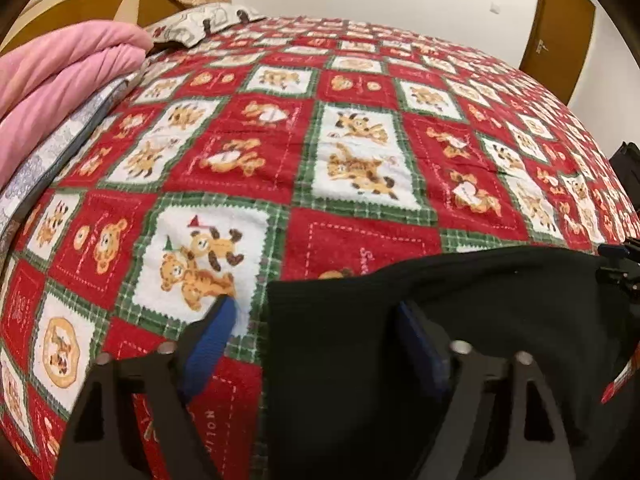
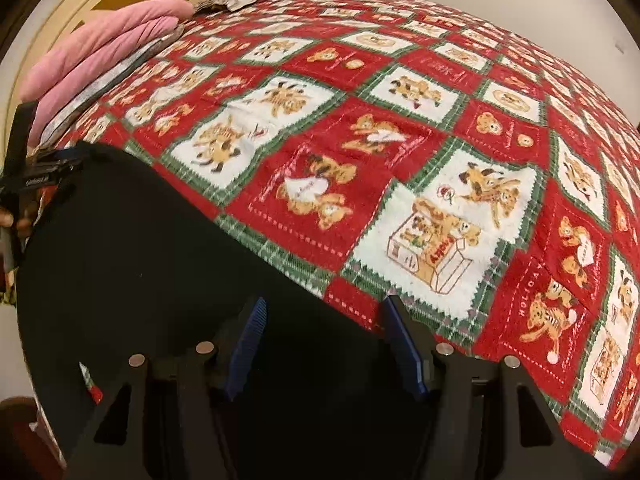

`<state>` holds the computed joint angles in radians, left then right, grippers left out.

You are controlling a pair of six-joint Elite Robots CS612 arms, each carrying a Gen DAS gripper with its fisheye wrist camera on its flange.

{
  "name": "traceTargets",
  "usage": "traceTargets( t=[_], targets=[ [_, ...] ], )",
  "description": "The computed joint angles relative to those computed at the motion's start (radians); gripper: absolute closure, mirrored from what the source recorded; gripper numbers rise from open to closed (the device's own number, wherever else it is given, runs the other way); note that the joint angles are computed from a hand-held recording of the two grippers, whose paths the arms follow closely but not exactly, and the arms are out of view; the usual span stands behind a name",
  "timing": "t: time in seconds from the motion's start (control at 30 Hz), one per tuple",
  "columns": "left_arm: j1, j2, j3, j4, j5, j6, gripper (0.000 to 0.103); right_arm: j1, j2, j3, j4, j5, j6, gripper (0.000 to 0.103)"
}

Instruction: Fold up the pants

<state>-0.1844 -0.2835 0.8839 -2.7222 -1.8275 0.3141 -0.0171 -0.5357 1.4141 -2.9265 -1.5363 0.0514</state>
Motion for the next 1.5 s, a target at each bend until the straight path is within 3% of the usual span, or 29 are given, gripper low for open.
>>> traceTargets(
  t=[0.03, 0.07, 0.1, 0.13, 0.2, 0.27, 0.4, 0.63, 0.8, 0.93, 1.07, 1.17, 1.23, 1.43, 1.5],
  targets=[
    [0.001, 0.001, 0.001, -0.01, -0.016, 0.004, 0.042, 0.001, -0.003, 0.006, -0.002, -0.001, -0.004, 0.055],
    [0.001, 0.0, 0.003, -0.017, -0.017, 0.006, 0.046, 0.001, -0.008, 0.013, -0.003, 0.011, -0.005, 0.075],
    [0.001, -0.001, 0.004, -0.014, -0.032, 0.013, 0.058, 0.002, -0.014, 0.019, 0.001, 0.021, -0.002, 0.087],
    [0.002, -0.002, 0.004, -0.01, -0.053, 0.019, 0.068, 0.007, -0.018, 0.02, 0.013, 0.016, 0.002, 0.095],
    [-0.001, -0.008, 0.012, -0.006, -0.054, 0.019, 0.075, 0.024, -0.021, 0.012, 0.031, -0.047, -0.002, 0.099],
    [-0.003, -0.023, 0.039, -0.041, -0.046, 0.02, 0.079, 0.036, -0.037, 0.03, 0.019, -0.073, 0.01, 0.099],
    [0.002, -0.075, 0.14, -0.197, -0.054, 0.02, 0.08, 0.059, -0.1, 0.123, -0.104, -0.113, 0.062, 0.099],
    [0.035, -0.17, 0.327, -0.456, -0.139, -0.006, 0.08, 0.128, -0.208, 0.304, -0.322, -0.173, 0.12, 0.099],
    [0.07, -0.203, 0.446, -0.601, -0.193, -0.043, 0.077, 0.196, -0.23, 0.389, -0.41, -0.219, 0.137, 0.099],
    [0.083, -0.202, 0.526, -0.689, -0.168, 0.01, 0.073, 0.245, -0.204, 0.418, -0.416, -0.257, 0.158, 0.099],
    [0.089, -0.191, 0.555, -0.671, -0.133, 0.027, 0.065, 0.272, -0.151, 0.414, -0.39, -0.293, 0.195, 0.099],
    [0.096, -0.185, 0.584, -0.686, -0.106, 0.017, 0.047, 0.282, -0.112, 0.404, -0.399, -0.325, 0.233, 0.098],
    [0.1, -0.18, 0.597, -0.693, -0.075, 0.009, 0.034, 0.282, -0.096, 0.41, -0.464, -0.334, 0.257, 0.098],
    [0.126, -0.194, 0.616, -0.666, -0.072, -0.015, 0.032, 0.273, -0.117, 0.425, -0.469, -0.289, 0.293, 0.089],
    [0.13, -0.204, 0.627, -0.683, -0.074, -0.006, 0.032, 0.274, -0.128, 0.436, -0.503, -0.273, 0.315, 0.078]
  ],
)
